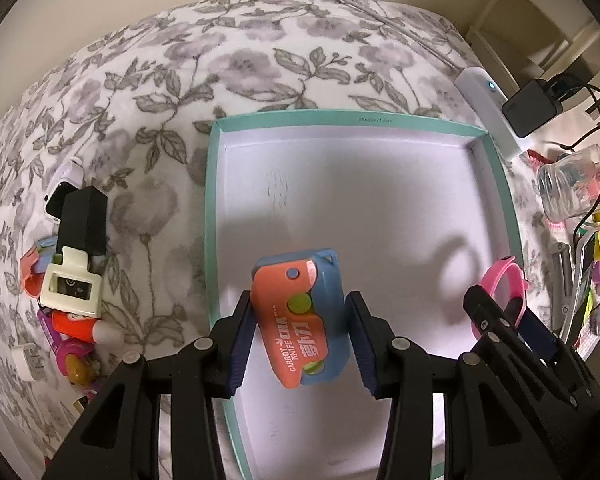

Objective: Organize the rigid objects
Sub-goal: 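Carry both items into the white tray and open both tools, then move both tools back over the remaining items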

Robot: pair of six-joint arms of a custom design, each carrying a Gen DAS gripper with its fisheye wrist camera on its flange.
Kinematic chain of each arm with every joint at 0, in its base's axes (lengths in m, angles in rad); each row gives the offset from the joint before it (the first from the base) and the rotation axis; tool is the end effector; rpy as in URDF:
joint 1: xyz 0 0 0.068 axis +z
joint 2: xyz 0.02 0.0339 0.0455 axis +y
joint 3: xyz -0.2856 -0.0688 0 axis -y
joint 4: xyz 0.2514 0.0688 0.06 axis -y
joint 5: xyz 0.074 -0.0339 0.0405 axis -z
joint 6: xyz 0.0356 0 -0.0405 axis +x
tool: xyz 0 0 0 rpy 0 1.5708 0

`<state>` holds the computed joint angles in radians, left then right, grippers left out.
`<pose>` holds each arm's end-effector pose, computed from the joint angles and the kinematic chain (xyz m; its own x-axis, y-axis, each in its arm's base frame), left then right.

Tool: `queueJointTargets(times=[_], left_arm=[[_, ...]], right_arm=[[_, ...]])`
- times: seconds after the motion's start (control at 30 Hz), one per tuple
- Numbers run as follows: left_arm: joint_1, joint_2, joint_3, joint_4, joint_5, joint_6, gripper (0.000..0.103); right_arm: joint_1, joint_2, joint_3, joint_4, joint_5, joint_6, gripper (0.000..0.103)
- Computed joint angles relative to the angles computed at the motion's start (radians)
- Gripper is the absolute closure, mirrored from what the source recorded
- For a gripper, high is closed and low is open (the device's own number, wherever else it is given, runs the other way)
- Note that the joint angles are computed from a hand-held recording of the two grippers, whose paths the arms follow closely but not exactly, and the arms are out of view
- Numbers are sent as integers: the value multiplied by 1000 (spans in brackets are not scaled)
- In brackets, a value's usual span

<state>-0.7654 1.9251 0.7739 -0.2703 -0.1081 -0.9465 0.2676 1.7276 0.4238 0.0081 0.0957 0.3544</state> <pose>0.2136 -0.1999 0.0680 -0.9663 -0.1902 -0.1735 -0.1827 0.9814 -0.0583 0.2117 0.0545 0.0636 -0.9531 0.0969 -0.2867 0.0987 0.9951 0.0080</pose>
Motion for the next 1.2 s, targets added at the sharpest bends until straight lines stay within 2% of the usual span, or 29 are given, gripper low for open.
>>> queueJointTargets(times=[0.4, 0.43, 0.53, 0.7, 0.87, 0.93, 1.0, 1.1, 1.13, 1.2], left_arm=[[-4, -71, -17, -33, -30, -2, 55], [-6, -86, -22, -40, -36, -4, 54], [0, -131, -43, -65, -58, 0, 41], [22, -203, -106, -75, -82, -5, 38], [57, -297, -196, -73, -98, -18, 26], [73, -346, -239, -78, -112, -25, 22], [84, -391, -279, -83, -125, -33, 20], [107, -465, -347, -84, -147, -46, 16], [119, -495, -372, -85, -153, -51, 11], [138, -563, -420, -92, -163, -58, 11]], right_arm=[[22, 19, 5, 2, 10, 1, 44], [26, 16, 4, 2, 13, 1, 40], [42, 1, -6, 9, 23, 6, 35], [72, -22, -18, 13, 40, 4, 29], [122, -52, -43, 33, 55, 17, 22], [153, -69, -57, 43, 63, 29, 11], [184, -84, -67, 48, 78, 41, 5], [234, -103, -76, 49, 98, 61, 2], [245, -107, -77, 46, 98, 70, 0], [270, -123, -81, 37, 98, 90, 0]])
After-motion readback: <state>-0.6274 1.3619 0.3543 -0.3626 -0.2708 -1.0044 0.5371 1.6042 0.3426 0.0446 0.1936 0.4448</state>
